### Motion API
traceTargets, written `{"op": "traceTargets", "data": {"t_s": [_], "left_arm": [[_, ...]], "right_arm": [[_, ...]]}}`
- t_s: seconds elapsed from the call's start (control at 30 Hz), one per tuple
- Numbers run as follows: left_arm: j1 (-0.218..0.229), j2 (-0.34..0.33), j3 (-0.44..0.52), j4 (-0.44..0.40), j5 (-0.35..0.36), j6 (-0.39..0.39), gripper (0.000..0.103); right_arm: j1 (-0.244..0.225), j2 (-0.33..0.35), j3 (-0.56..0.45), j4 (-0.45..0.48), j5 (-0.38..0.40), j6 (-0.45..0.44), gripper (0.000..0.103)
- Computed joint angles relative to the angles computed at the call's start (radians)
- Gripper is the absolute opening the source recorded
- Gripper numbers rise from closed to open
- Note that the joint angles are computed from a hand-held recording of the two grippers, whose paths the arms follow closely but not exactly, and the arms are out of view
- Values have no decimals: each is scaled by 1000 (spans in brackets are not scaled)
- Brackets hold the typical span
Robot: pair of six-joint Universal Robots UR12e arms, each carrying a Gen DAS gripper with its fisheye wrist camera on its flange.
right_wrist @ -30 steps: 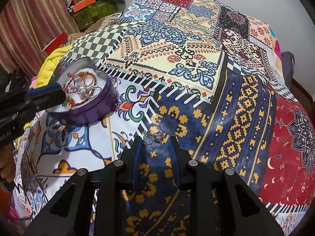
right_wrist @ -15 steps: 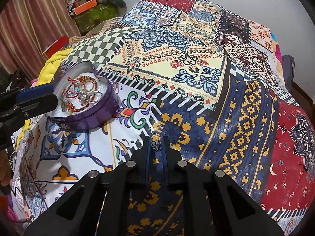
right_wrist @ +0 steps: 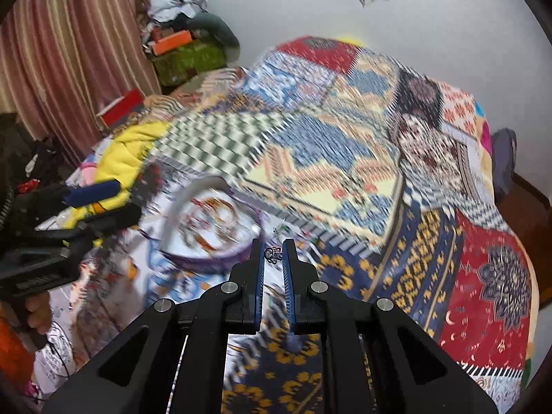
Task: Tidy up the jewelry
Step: 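Carry the earring into the tin and open the right gripper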
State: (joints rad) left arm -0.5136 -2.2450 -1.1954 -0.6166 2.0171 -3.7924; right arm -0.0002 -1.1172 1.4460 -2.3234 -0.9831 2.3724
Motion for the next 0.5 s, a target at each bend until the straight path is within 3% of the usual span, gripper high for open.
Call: {"op": "traceTargets", "data": {"t_s": [0.23, 0.5], "left_arm": [[1, 34, -54, 4, 30, -33, 54], [1, 57, -96, 3, 49, -50, 54]], "right_arm": [[33, -3, 3, 27, 24, -29, 9], [72, 24, -3, 45, -46, -48, 9]]}}
